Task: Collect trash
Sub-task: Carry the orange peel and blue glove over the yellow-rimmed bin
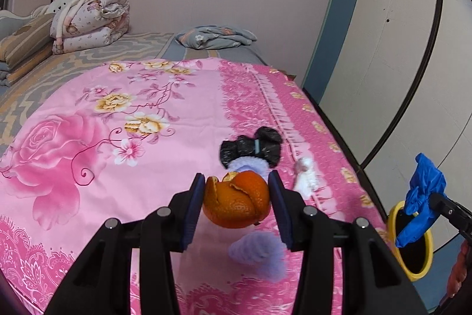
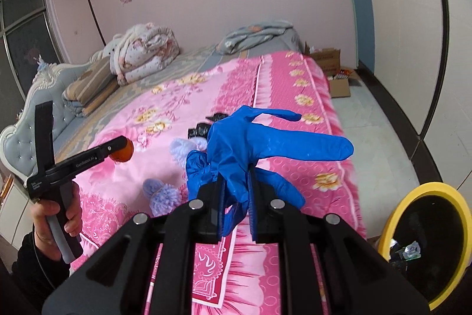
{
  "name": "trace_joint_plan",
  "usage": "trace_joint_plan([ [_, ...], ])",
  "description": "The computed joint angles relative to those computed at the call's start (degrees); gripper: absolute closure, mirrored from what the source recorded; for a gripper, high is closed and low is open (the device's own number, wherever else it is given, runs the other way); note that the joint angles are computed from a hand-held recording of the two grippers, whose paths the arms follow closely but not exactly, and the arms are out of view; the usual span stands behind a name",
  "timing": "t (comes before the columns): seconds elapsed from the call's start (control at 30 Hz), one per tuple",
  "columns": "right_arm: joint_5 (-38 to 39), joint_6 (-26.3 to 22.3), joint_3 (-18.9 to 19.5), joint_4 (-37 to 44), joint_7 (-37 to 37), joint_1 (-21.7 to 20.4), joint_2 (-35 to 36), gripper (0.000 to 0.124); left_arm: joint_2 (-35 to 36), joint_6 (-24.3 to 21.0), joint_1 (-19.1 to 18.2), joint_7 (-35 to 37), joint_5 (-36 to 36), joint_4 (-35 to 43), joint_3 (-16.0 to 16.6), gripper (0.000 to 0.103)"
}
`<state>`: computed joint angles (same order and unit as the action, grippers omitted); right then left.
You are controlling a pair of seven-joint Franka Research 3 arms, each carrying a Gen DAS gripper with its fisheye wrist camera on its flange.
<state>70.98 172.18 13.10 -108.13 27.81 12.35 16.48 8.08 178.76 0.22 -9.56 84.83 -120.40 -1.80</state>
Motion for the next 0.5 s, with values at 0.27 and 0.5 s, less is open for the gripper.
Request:
trace_joint_plan([
  [0.27,9.34,3.11,-1.45,-2.71,-6.80,-0.51,-5.28,0.112,-2.20,-2.15,-1.51,2.18,-3.03,0.13,-2.29,0.061],
  [0.5,20.88,3.82,-5.48,-4.00,-16.44,0.50,-9.78,0.112,-2.30,-1.97,-4.17,1.74,-2.16,3.30,-3.37,0.061],
])
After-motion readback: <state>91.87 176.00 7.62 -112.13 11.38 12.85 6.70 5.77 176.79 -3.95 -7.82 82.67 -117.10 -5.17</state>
